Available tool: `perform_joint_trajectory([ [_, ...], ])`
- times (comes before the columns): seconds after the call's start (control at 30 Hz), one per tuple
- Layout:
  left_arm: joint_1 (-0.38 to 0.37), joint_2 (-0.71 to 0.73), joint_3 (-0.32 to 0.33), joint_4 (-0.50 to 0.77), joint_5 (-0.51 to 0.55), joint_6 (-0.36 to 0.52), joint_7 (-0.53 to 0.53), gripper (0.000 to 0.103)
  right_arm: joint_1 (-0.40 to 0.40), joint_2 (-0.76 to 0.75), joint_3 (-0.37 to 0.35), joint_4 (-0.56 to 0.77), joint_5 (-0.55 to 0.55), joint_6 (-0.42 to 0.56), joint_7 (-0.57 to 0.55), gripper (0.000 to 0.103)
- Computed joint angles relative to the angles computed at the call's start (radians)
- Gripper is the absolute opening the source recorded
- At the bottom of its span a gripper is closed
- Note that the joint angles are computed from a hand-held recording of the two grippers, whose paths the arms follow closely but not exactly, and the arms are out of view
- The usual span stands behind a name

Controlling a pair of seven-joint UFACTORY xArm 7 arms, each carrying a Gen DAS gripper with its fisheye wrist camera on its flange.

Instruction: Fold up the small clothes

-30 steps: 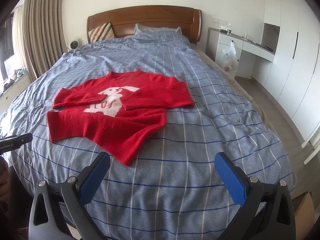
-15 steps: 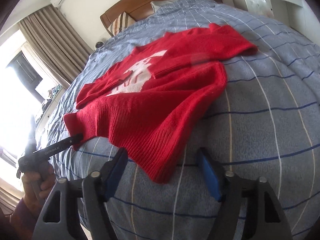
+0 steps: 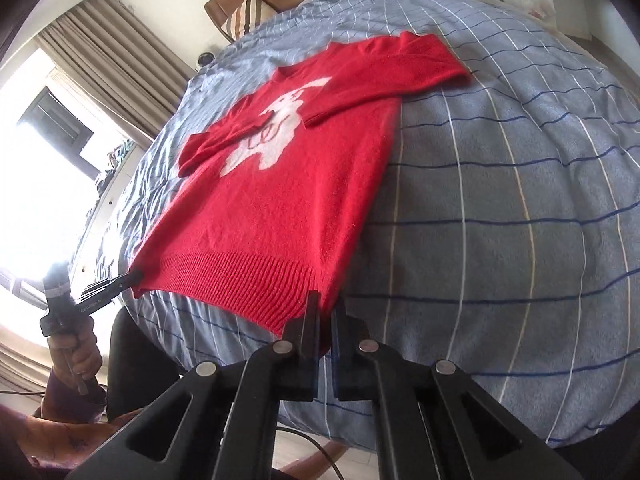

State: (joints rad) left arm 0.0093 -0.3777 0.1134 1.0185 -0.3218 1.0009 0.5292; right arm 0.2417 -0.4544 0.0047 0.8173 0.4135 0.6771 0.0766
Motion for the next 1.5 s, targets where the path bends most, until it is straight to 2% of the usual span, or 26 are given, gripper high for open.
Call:
perform_joint_trajectory([
  [0.3,0.015,-0.054,-0.017,-0.062,0.071,-0.022,-0.06,0.001,-0.004,-0.06,0.025,-0.029,-0.06,0.033,0.049,0.004],
  [0.53,0.023,0.044,-0.045,-0.1,0.106,-0.099,-0.162,0.001,-0.021,0.02,0.039,-0.086,-0.094,-0.025,0.095,0.003],
  [0.77,0.012,0.04,-0.066,-0.136,0.148,-0.174,-0.218,0.002,-0.022,0.054,0.054,-0.105,-0.122,-0.083,0.144,0.004],
  [1.03,-0.001,0.021,-0.09,-0.176,0.22,-0.241,-0.264,0.006,-0.012,0.018,0.054,-0.15,-0.141,-0.115,0.17,0.004],
  [1.07,-0.003,0.015,-0.095,-0.181,0.229,-0.241,-0.276,0.009,-0.009,0.014,0.05,-0.15,-0.139,-0.109,0.17,0.005],
  [1.13,-0.002,0.014,-0.101,-0.173,0.249,-0.226,-0.296,0.023,-0.009,0.011,0.044,-0.143,-0.144,-0.086,0.169,0.017],
  [1.17,0.003,0.008,-0.102,-0.173,0.267,-0.215,-0.305,0.042,-0.013,0.006,0.044,-0.139,-0.153,-0.063,0.171,0.021],
  [1.2,0.011,0.002,-0.107,-0.17,0.291,-0.2,-0.321,0.061,-0.019,-0.003,0.045,-0.136,-0.165,-0.03,0.174,0.032],
  [1.23,0.017,-0.005,-0.109,-0.167,0.309,-0.183,-0.335,0.063,-0.027,-0.017,0.044,-0.133,-0.179,0.007,0.174,0.042],
  [1.33,0.024,-0.04,-0.086,-0.151,0.318,-0.13,-0.323,0.063,-0.074,-0.062,0.064,-0.11,-0.281,0.118,0.18,0.044],
  [1.43,0.051,-0.086,-0.088,-0.151,0.356,-0.188,-0.348,0.063,-0.162,-0.075,0.134,-0.043,-0.498,0.136,0.208,0.044],
  [1.5,0.063,-0.082,-0.094,-0.133,0.371,-0.269,-0.383,0.067,-0.177,-0.029,0.137,0.03,-0.571,0.08,0.179,0.045],
])
